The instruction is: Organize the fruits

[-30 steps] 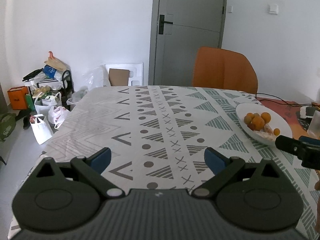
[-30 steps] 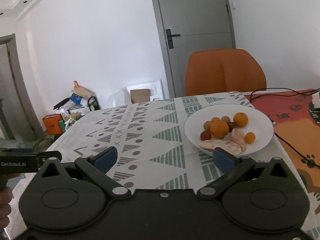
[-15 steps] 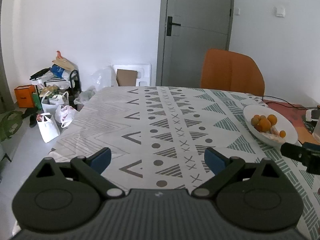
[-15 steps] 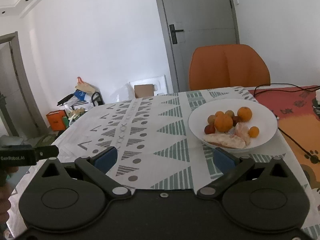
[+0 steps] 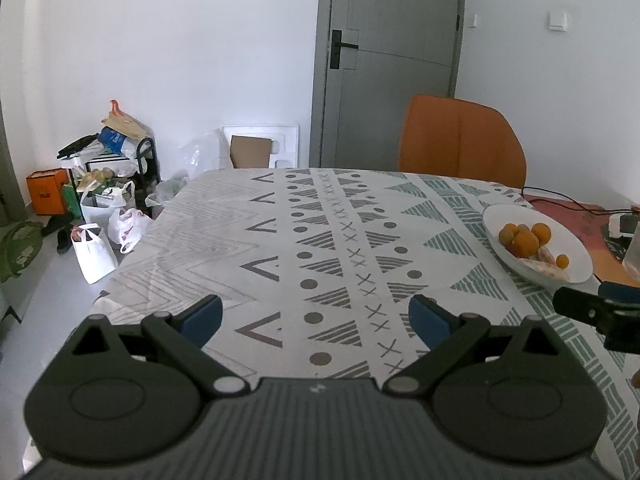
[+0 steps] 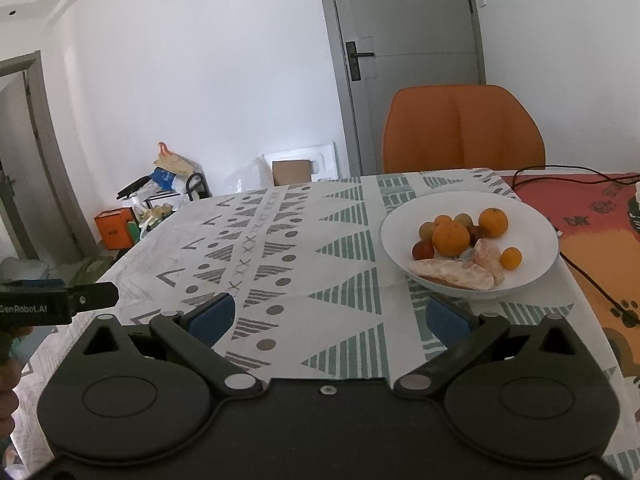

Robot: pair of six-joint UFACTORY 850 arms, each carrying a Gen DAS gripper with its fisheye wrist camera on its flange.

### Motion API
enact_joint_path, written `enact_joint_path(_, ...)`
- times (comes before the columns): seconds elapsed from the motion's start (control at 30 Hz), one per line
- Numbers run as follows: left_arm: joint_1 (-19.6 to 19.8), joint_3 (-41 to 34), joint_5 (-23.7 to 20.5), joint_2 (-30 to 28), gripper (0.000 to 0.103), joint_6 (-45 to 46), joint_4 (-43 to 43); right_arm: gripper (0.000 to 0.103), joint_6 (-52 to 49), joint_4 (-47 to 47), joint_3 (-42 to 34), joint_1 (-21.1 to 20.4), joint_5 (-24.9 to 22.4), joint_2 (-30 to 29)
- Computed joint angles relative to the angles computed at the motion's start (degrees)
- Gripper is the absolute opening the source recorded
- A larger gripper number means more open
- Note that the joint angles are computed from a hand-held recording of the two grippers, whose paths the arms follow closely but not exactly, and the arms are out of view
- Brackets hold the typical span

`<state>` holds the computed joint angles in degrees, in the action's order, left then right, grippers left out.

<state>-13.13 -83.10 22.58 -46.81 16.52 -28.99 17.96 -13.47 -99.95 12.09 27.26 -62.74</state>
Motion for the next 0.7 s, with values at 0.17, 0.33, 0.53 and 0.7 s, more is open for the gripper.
enact_joint_path(0.17, 0.0, 0.1, 0.0, 0.0, 0.099, -0.1, 0.1, 0.103, 0.0, 0.0, -0.1, 0.0, 0.0, -0.1)
enact_joint_path(0.33, 0.0, 0.2, -0.1, 0.1, 0.099, -0.4, 0.2, 0.103, -0.1, 0.0, -0.1, 0.0, -0.2, -0.1)
enact_joint_path(0.53, 0.1, 0.3, 0.0, 0.2, 0.099, -0.7, 0.5, 0.103, -0.1, 0.2, 0.0, 0.0, -0.1, 0.0)
enact_joint_path(0.7, 0.1, 0.4, 0.0, 0.2, 0.099, -0.8, 0.4, 0.103, -0.1, 0.2, -0.1, 0.0, -0.2, 0.0)
